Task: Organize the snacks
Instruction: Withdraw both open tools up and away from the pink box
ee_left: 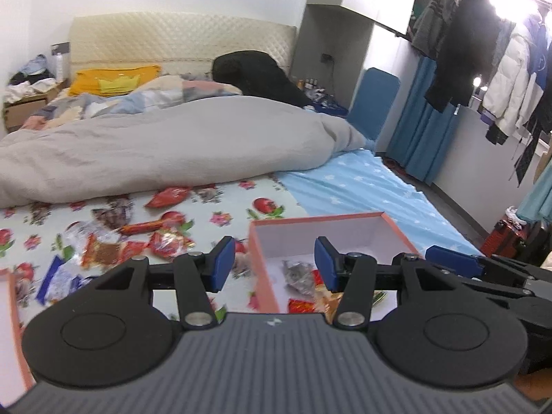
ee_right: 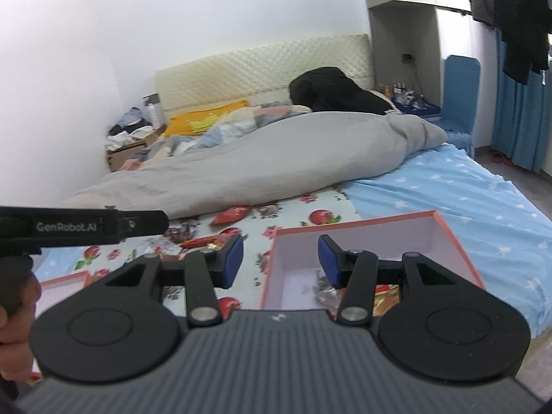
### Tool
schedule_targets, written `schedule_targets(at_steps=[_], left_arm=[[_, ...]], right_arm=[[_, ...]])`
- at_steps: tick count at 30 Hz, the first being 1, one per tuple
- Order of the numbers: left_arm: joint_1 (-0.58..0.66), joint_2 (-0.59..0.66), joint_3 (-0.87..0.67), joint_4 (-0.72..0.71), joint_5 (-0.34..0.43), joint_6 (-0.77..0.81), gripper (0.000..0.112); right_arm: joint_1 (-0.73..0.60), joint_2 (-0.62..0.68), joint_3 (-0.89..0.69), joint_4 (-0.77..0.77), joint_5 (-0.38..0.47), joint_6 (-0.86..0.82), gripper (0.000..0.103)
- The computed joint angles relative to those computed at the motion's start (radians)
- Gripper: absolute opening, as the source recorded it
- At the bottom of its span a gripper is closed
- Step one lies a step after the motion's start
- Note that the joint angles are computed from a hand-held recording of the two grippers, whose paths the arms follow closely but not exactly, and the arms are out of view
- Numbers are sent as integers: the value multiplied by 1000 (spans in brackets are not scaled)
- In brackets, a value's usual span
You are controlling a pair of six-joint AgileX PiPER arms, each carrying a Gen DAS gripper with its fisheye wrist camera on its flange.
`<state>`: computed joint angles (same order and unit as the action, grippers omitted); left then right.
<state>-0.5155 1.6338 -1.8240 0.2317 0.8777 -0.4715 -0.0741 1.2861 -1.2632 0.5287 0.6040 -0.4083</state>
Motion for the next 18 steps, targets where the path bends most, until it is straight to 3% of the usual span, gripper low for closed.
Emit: schedule_targets(at_steps=[11,18], left_arm=[[-13,-362,469,144,-45,-206,57],[-39,-485,662,226,-63,-350,57]], right_arm=[[181,-155,211,-53,-81,67,51],[290,-225,319,-73,-127,76,51]])
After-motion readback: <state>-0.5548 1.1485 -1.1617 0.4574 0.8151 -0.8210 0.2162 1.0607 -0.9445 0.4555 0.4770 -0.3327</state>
